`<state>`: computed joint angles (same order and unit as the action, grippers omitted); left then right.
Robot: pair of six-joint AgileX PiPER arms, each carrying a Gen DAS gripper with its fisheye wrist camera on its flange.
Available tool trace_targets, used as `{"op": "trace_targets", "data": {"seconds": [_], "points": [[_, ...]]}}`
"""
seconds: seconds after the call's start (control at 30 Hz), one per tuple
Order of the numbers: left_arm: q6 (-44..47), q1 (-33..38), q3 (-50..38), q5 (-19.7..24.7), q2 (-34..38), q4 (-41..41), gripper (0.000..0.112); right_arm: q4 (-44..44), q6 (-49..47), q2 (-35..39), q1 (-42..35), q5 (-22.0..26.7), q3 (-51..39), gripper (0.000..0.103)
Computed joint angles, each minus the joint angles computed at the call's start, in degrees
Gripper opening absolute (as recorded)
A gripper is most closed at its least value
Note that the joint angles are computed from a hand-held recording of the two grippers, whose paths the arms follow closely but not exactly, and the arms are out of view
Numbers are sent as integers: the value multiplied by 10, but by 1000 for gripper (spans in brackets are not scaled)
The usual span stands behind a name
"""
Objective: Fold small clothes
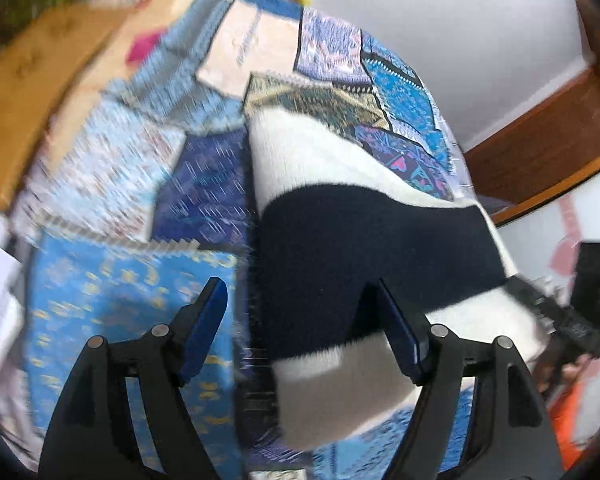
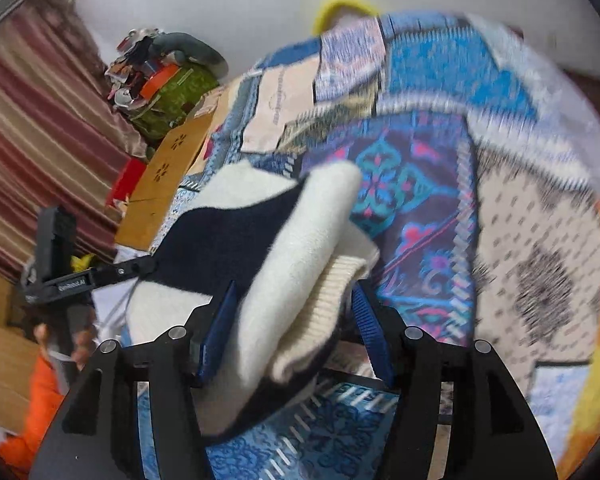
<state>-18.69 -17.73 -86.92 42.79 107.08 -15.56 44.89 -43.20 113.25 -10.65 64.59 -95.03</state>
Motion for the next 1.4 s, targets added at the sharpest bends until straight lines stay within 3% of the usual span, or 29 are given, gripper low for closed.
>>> {"op": "trace_targets", "data": {"seconds": [0.2,0.67,0.83,1.0,1.23,1.3,1.4], "points": [[-126,-66,-9,12,-61,192,74,45,-60,-81,-9,-59,64,56],[-384,-251,-36,66,-187,551,74,238,-212,-292,-63,-93,199,56],[-475,-344,-31,109,-212,691,74,301,-279,-376,-70,-117,275,56],[-554,-444,-22,191,-214,834,75,341,-332,-437,-67,-138,334,56],[-614,-517,-4,256,-213,918,88,366,-367,-492,-58,-182,382,58],[-637,-527,9,264,-216,932,95,373,-373,-497,-58,-191,389,69],[-659,-533,26,261,-226,932,98,380,-381,-502,-53,-212,397,77]]}}
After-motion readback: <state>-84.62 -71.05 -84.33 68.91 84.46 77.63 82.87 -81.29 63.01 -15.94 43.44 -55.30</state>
